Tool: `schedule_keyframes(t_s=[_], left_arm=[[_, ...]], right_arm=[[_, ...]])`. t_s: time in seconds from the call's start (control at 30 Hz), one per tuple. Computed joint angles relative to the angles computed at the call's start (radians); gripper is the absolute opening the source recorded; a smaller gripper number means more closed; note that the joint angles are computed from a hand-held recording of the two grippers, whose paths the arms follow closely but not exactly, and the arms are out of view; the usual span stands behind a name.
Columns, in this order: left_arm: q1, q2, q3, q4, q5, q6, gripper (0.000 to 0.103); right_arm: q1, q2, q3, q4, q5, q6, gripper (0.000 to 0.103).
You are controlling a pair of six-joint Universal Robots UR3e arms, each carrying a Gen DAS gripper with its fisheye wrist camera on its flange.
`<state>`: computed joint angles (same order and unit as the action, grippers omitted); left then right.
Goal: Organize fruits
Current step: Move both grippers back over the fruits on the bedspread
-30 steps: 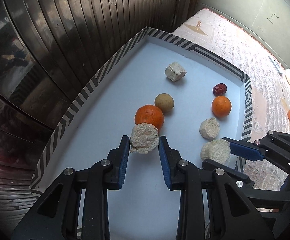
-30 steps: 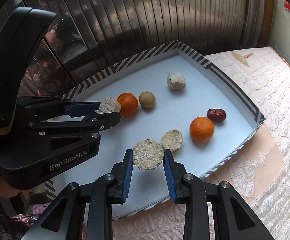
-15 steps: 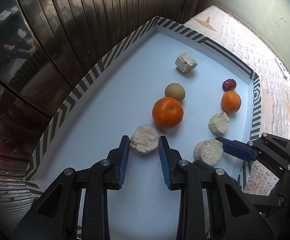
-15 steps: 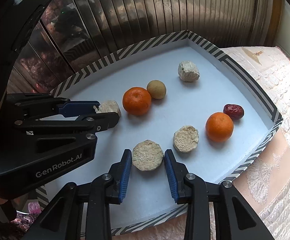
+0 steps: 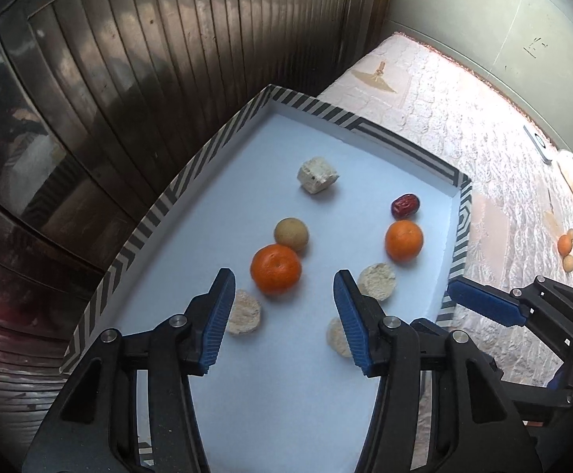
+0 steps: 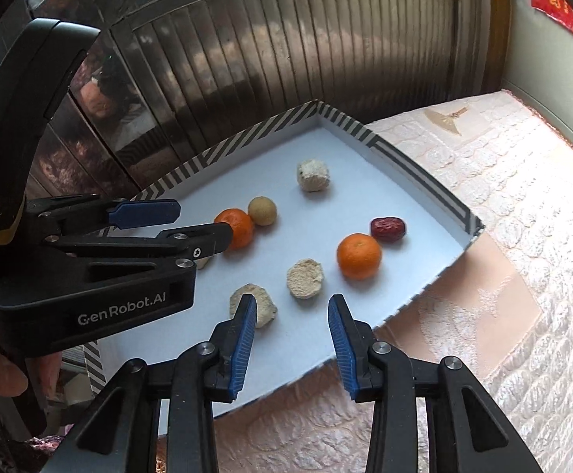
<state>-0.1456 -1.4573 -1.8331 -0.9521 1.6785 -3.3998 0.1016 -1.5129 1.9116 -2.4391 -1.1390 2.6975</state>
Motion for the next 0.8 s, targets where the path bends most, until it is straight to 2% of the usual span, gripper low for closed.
schedule_keyframes(t_s=[0.4,0.8], left_arm=[[-0.198,-0.303,0.343,-0.019,0.011,-0.032,0.052],[-0.384,-0.603,0.753,-0.131,0.018,-0.031,0.052]], right_arm=[[-0.242,-0.186,0.14,0.035,0.021,-0.01,0.036],[-0.598,-0.373,0.258,0.189,0.092,-0.157,0.037]])
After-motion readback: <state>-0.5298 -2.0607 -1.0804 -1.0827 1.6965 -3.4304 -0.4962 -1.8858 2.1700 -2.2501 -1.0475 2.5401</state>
